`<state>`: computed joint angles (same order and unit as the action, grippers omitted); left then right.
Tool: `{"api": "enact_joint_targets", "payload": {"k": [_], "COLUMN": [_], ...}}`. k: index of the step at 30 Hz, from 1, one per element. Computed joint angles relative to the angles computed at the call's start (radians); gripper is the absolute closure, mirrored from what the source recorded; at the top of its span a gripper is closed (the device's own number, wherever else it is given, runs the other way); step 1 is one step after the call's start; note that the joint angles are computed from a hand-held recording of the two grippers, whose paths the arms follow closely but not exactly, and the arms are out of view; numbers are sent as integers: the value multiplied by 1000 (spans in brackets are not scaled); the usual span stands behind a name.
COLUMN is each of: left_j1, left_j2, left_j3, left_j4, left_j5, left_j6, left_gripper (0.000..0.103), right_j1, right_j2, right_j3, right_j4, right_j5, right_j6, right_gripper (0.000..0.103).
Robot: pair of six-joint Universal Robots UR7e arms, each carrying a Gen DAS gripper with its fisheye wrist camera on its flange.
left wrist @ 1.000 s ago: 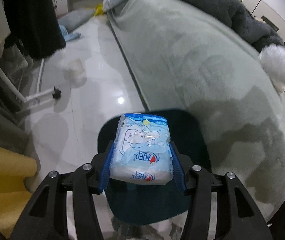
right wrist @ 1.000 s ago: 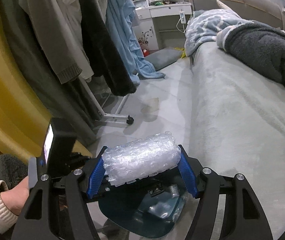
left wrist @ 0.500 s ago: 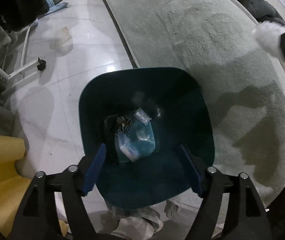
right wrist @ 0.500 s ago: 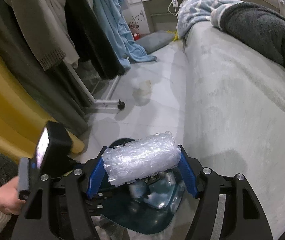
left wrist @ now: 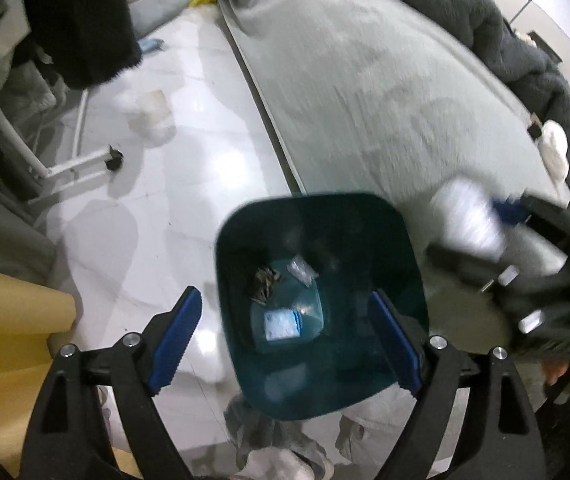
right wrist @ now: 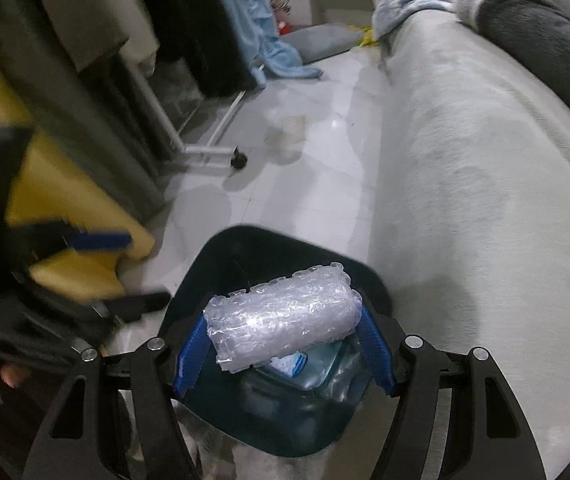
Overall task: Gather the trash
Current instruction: 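Move both tools back over the bed toward the cotton balls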
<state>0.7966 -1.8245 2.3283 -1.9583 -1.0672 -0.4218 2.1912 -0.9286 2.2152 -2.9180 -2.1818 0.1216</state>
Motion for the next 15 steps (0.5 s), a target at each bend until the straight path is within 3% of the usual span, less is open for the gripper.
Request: {"api": "enact_joint_targets", "payload": {"k": [12, 15], "left_j1": [-74, -93], "left_j2": [-158, -190], "left_j3": [-33, -35], "left_j4": [5, 16], "left_j5": [67, 74], "left_j6": [4, -2], "left_gripper": [17, 17], "right_j1": [-1, 3], "right_j2": [103, 124], "right_j3": [-31, -41], "right_j4": [115, 110], "right_j5": [-6, -4], "right_j6": [30, 14], "right_gripper": [35, 13]}}
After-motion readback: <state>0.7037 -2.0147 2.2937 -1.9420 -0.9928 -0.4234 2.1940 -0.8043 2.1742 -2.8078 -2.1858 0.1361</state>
